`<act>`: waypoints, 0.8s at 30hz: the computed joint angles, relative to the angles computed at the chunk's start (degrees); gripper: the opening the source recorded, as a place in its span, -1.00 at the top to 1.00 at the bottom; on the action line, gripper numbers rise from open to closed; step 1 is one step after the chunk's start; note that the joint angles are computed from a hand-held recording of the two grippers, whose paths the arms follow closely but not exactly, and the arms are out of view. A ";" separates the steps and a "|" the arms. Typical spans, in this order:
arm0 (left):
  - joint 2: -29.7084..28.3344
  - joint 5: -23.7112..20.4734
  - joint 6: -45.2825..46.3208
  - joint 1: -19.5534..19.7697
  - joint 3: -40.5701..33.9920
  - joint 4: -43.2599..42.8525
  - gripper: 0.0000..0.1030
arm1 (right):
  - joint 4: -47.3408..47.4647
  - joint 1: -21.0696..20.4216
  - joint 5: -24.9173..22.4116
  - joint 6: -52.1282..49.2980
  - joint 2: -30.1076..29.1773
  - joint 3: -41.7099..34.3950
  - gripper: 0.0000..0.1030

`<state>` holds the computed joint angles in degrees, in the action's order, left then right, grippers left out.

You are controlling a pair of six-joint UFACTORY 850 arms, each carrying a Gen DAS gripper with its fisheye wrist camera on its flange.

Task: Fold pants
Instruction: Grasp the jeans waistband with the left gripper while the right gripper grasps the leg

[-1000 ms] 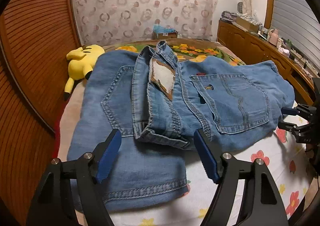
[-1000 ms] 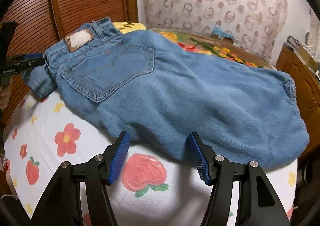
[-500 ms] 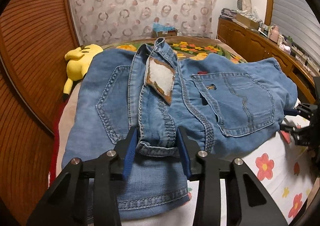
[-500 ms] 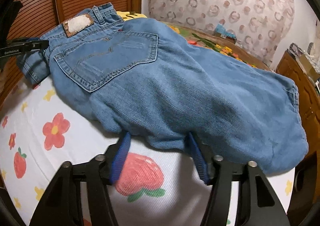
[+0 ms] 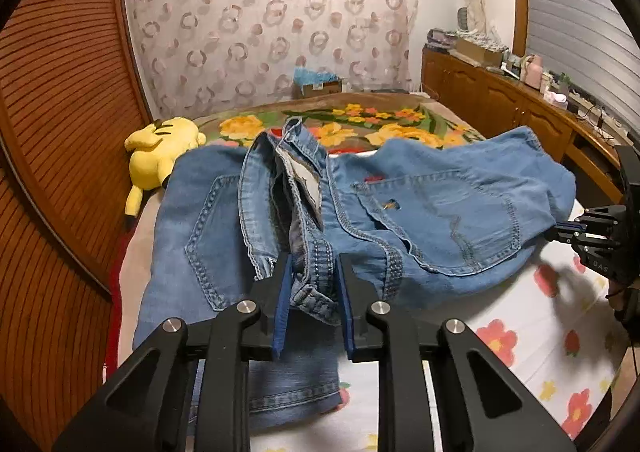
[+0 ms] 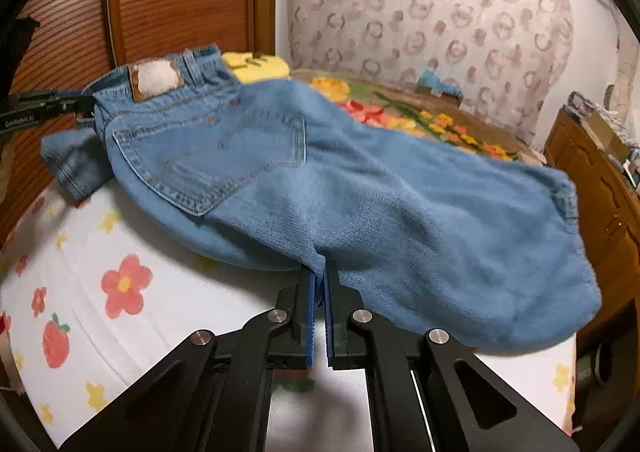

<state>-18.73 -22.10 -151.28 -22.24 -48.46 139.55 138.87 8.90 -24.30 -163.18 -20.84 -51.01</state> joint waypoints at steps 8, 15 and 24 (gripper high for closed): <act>4.57 -2.05 -2.78 -2.01 2.52 1.93 0.61 | 2.25 -1.75 -5.19 -1.64 3.87 4.87 0.94; 9.95 -4.35 -3.84 -5.16 6.74 2.31 0.62 | 6.46 -2.98 -10.30 -5.11 7.85 10.82 0.94; 18.50 -7.81 -6.06 -11.57 16.10 -0.16 0.62 | 7.21 -5.26 -15.83 -7.17 14.02 20.11 0.94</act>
